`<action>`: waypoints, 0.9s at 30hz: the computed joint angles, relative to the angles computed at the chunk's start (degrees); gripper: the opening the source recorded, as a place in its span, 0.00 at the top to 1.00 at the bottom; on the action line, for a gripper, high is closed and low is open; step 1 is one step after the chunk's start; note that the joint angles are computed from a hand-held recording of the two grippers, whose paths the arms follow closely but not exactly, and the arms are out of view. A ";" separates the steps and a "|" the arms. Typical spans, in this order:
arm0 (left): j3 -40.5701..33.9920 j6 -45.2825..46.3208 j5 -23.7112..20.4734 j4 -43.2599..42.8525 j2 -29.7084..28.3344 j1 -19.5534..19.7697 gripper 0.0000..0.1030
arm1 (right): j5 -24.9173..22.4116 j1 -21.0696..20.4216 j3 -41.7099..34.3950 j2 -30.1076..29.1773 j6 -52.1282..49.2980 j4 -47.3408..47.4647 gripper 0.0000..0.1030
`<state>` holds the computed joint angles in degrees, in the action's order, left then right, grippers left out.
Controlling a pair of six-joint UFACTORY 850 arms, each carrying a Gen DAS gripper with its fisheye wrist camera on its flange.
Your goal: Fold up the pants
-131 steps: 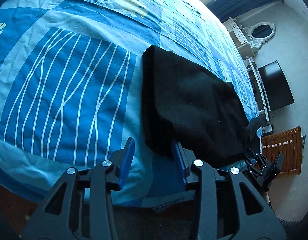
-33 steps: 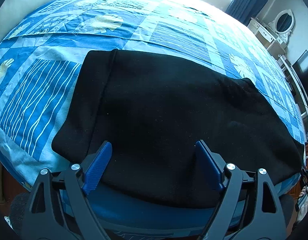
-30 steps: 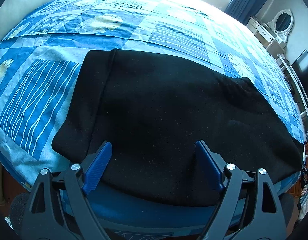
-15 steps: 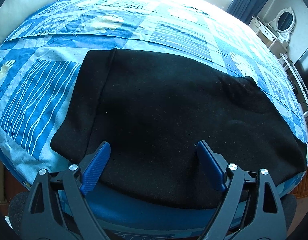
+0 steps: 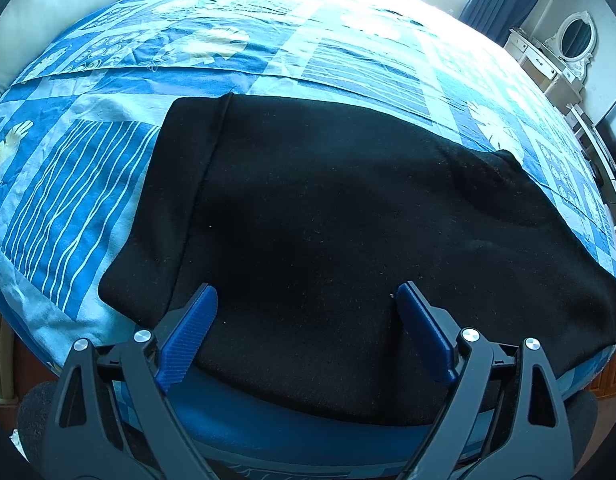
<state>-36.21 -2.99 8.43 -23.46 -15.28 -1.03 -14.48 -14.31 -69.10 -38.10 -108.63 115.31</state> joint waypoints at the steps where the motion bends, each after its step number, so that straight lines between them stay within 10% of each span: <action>1: -0.12 0.31 -0.01 -0.31 -0.12 -0.01 0.11 | 1.82 0.29 -0.87 -1.07 2.08 -1.84 0.97; 7: -0.24 0.08 0.07 -0.34 -0.26 0.02 0.11 | -2.31 -1.18 -1.14 -2.24 11.48 -4.87 0.93; 13: 0.50 -4.07 1.35 4.71 0.01 0.10 0.11 | -6.52 -3.89 6.56 3.87 5.67 4.90 0.43; 17: 0.99 -5.86 2.03 7.40 0.26 0.09 0.10 | -8.48 -6.80 8.47 4.41 13.55 -3.38 0.43; 23: 1.55 -7.25 2.61 9.76 0.64 0.13 0.10 | -36.03 -9.28 19.27 7.68 19.81 -1.45 0.43; 27: 1.49 -4.05 2.94 6.47 0.46 -0.22 0.10 | -41.75 -1.67 22.94 8.64 26.42 -7.01 0.46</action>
<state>-34.72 -7.03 11.36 -16.98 -14.82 -1.24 -56.23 -15.98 -46.16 -29.46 -82.22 108.30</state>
